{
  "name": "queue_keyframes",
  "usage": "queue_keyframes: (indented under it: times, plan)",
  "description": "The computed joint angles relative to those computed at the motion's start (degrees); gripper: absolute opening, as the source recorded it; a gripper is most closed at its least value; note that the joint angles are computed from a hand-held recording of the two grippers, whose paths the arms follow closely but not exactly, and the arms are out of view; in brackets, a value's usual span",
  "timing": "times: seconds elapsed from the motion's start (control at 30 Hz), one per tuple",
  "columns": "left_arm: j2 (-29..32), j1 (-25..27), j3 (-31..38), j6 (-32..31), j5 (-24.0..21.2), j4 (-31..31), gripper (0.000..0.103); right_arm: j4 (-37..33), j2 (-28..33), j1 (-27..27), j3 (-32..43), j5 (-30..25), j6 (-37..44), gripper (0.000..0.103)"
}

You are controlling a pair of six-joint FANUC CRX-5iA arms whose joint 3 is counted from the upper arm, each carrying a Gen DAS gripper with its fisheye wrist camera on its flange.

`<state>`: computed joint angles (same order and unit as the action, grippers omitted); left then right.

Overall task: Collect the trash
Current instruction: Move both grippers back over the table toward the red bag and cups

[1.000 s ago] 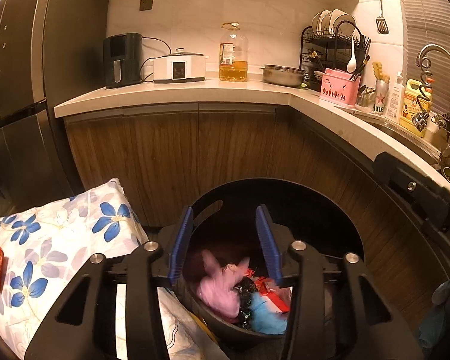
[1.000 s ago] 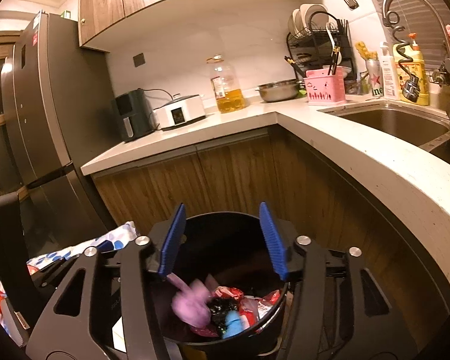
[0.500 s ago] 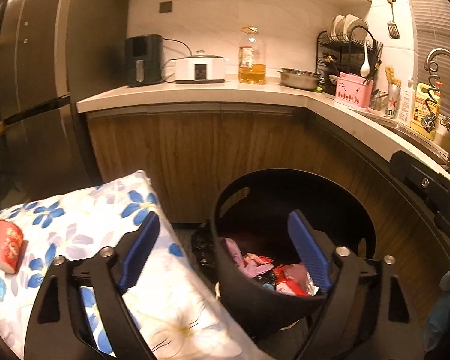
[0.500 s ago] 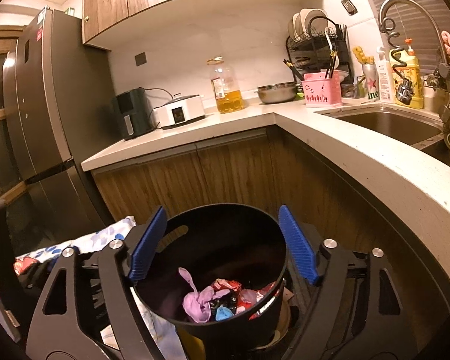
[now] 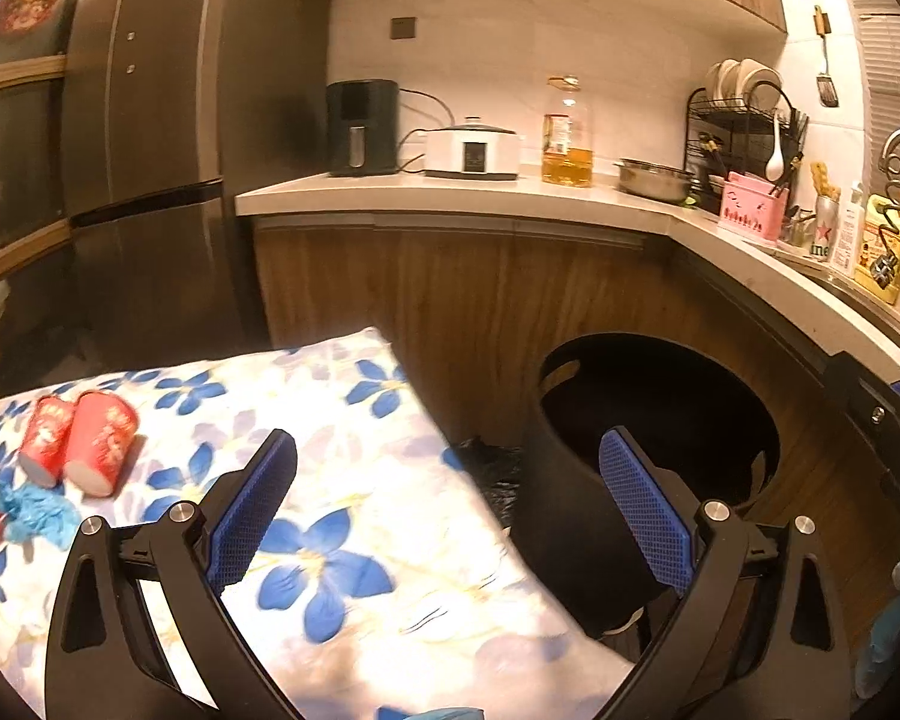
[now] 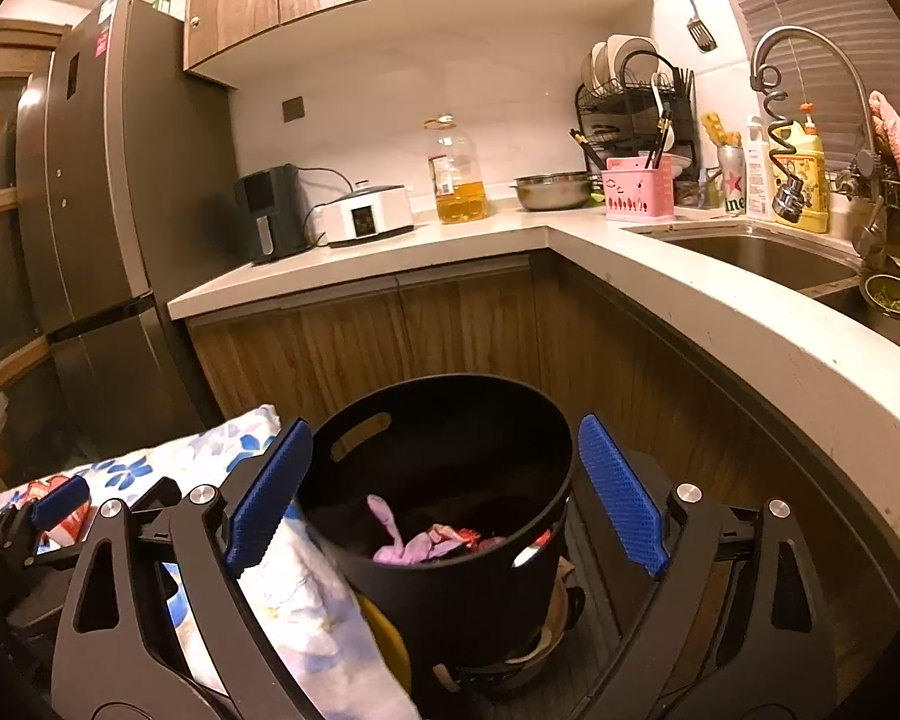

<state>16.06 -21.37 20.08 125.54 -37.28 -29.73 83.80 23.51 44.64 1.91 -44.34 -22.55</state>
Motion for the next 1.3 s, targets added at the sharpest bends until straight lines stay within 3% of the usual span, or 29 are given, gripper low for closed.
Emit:
queue_keyframes:
  times: [0.37, 0.6, 0.93, 1.3]
  plan:
    - [-8.53, 2.43, -9.86, 5.79, 0.50, -3.95, 0.097, 0.78, 1.19, 4.63, 1.30, -1.13, -0.31, 0.090]
    - [-13.63, 5.74, -15.96, 8.95, -0.06, -6.31, 0.097, -1.93, 5.04, 7.68, 6.02, 0.07, 1.44, 0.090]
    - [-19.94, 13.44, -23.57, 10.84, -0.65, -5.81, 0.097, -5.29, 12.97, 11.43, 16.34, 2.17, 5.72, 0.090]
    - [-24.83, 21.58, -28.60, 10.22, -1.10, -5.61, 0.097, -15.05, 23.36, 15.29, 32.52, 2.71, 17.02, 0.090]
